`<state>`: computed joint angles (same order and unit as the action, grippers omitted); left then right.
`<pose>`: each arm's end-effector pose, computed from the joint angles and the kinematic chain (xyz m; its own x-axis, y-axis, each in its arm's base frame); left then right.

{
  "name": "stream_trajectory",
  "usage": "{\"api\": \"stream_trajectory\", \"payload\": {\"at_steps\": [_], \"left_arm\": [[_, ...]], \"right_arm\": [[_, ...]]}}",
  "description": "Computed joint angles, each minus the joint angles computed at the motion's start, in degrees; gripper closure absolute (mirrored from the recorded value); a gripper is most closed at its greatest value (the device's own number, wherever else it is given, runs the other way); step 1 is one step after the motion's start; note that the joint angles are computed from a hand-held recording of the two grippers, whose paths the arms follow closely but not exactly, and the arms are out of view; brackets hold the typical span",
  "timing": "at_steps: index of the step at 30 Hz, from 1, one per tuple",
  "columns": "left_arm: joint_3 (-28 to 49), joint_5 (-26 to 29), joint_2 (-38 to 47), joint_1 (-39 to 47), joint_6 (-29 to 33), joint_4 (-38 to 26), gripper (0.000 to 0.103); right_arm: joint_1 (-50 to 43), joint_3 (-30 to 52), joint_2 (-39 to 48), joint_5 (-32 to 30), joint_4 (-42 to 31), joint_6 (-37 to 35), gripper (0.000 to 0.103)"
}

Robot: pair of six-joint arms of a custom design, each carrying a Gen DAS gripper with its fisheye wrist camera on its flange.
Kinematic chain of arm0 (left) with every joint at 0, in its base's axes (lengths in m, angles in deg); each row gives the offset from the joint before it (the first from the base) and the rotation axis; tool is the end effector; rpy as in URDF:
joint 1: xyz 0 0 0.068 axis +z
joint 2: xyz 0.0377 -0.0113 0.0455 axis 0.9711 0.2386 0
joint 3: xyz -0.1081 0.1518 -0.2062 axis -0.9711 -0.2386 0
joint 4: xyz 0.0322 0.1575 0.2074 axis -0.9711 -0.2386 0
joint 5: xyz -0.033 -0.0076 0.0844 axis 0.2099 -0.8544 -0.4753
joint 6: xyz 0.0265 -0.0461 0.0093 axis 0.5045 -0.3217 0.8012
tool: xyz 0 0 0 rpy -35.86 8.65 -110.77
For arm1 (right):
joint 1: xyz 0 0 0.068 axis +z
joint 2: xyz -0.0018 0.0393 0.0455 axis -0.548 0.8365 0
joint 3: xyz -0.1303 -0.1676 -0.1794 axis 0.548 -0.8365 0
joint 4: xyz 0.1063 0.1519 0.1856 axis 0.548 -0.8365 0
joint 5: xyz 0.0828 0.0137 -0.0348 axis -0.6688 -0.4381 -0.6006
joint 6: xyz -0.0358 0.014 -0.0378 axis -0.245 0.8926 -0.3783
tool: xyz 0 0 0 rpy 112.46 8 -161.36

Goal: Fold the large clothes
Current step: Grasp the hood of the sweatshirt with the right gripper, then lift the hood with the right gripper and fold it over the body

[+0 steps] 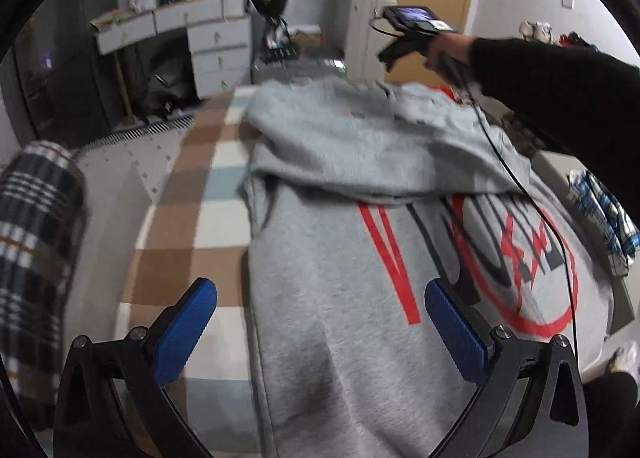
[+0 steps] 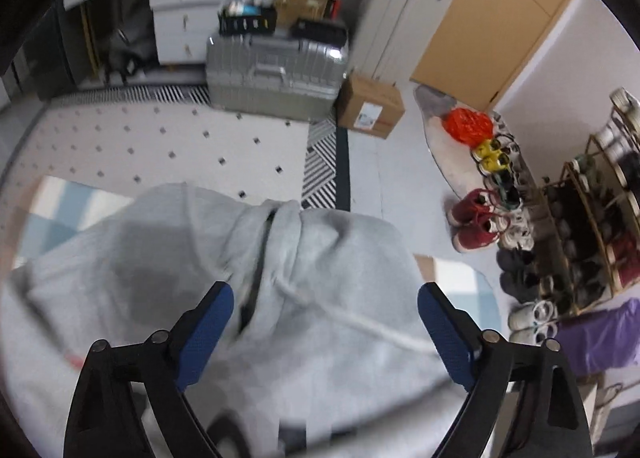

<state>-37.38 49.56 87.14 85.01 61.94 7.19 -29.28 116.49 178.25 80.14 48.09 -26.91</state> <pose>0.1194 0.0033 0.1906 -0.7066 0.2616 -0.6574 0.4204 0.9026 -0.0927 0.5023 0.0234 0.1361 -0.9083 0.0185 -0.4179 0.1369 0.9572 -0.2550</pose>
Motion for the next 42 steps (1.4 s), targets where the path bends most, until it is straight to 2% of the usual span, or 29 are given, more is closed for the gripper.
{"api": "stream_trajectory", "payload": {"at_steps": [2,3,5,6,7,9,10,12,14,16,20,25,28,33,36,38,39,40,41,42], "left_arm": [[0.4,0.6,3.9,1.1,0.1,1.2,0.001],[0.8,1.8,5.4,1.9,0.2,1.1,0.001],[1.6,3.6,7.9,3.0,0.7,0.4,0.001],[1.6,3.7,8.3,3.2,0.6,0.0,0.001],[1.5,3.2,8.3,3.0,0.3,0.1,0.001],[1.4,2.6,7.7,2.5,0.1,-1.0,0.001],[1.4,2.5,7.0,2.3,0.2,-1.8,0.001],[1.2,2.7,4.4,2.1,0.7,-3.5,0.001],[0.8,1.2,1.5,0.2,-0.1,-4.0,0.001],[0.7,0.6,-1.1,-1.1,-0.5,-4.9,0.001],[1.2,1.8,-0.9,-0.2,0.2,-5.4,0.001],[1.7,3.1,-0.4,0.2,0.6,-6.8,0.001],[1.7,2.8,-1.7,-0.6,-0.3,-7.0,0.001],[1.6,1.9,-1.5,-2.2,-1.5,-7.0,0.001],[1.5,2.0,-1.6,-3.0,-1.8,-7.3,0.001],[1.3,1.0,-2.2,-4.3,-2.4,-7.2,0.001],[1.2,0.5,-2.4,-5.0,-2.7,-7.1,0.001],[1.1,0.5,-2.2,-5.1,-2.7,-7.1,0.001],[1.3,0.8,-2.0,-5.0,-2.6,-7.4,0.001],[1.4,1.3,-1.7,-4.6,-2.4,-7.7,0.001]], "right_arm": [[-0.5,4.9,4.9,-1.0,-1.0,-1.0,0.020],[-0.5,7.0,6.2,-0.9,-1.8,-1.2,0.021],[-0.6,8.0,8.2,-0.8,-0.9,-1.8,0.030],[-0.4,8.6,8.7,0.2,-1.2,-1.7,0.037],[-0.5,8.1,9.1,1.3,-0.5,-1.4,0.054],[-0.6,7.6,8.7,-0.6,-1.0,0.1,0.070],[-0.9,5.1,7.4,-2.7,1.1,0.9,0.089],[-0.1,0.4,4.3,-0.4,4.7,1.9,0.090],[0.9,-8.9,-2.2,0.4,12.0,1.6,0.091],[1.3,-16.5,-8.0,-0.2,18.1,0.2,0.091],[2.1,-33.3,-20.3,-1.7,28.3,-2.7,0.092],[4.4,-54.7,-36.6,-3.7,36.0,-6.3,0.092],[5.5,-63.3,-43.7,-6.7,36.0,-6.7,0.092],[6.2,-69.8,-48.3,-9.8,31.2,-5.6,0.091],[3.0,-66.1,-45.6,-15.8,23.8,-6.0,0.090],[0.0,-61.8,-43.1,-19.6,18.0,-6.4,0.078],[-0.8,-60.9,-43.2,-21.3,16.7,-6.8,0.078],[-2.2,-59.9,-44.2,-23.6,16.5,-7.0,0.072],[-3.4,-59.1,-44.2,-24.6,16.7,-7.6,0.061],[-4.4,-57.4,-44.7,-25.9,16.9,-7.0,0.054]]}}
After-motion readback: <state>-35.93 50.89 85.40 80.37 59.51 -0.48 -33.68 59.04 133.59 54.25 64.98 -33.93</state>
